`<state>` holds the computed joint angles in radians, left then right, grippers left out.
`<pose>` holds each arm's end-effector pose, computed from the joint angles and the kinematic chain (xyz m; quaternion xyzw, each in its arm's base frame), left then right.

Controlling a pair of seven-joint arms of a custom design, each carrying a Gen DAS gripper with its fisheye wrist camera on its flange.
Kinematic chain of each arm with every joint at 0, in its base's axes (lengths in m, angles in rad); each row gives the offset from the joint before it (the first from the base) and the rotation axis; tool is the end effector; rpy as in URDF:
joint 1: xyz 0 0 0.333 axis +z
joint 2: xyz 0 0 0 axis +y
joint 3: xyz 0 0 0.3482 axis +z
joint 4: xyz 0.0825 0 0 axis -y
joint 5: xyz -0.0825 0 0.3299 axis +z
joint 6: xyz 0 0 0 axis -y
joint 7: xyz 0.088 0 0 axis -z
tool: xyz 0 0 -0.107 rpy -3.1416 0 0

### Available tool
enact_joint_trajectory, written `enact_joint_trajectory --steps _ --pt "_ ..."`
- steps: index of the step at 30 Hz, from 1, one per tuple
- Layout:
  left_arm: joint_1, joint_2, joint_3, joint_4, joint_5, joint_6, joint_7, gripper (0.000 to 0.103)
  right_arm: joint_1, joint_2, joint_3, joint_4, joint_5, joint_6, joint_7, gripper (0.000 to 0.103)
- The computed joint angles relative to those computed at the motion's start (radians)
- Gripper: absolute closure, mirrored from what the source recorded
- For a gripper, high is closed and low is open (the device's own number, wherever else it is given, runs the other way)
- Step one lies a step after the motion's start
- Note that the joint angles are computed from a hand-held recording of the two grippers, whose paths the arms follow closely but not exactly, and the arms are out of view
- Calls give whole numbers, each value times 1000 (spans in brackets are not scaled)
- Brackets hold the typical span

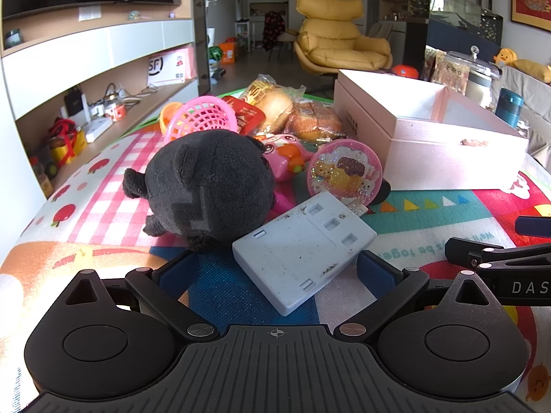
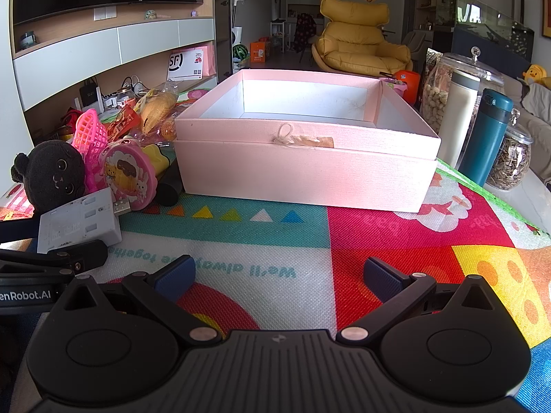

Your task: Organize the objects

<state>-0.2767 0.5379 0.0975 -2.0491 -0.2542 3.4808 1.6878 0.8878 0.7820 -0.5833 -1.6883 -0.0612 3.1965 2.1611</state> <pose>0.6222 -0.0922 0.3551 -0.6202 0.6543 -0.3115 0.3004 0.6340 0.3224 0.3530 -0.6689 0.6074 -0.2857 0.3193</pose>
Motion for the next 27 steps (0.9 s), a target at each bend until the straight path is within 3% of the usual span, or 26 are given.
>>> enact_joint_trajectory --steps 27 --pt "6 -4 -4 -5 5 2 0 2 0 1 0 4 -1 -4 1 0"
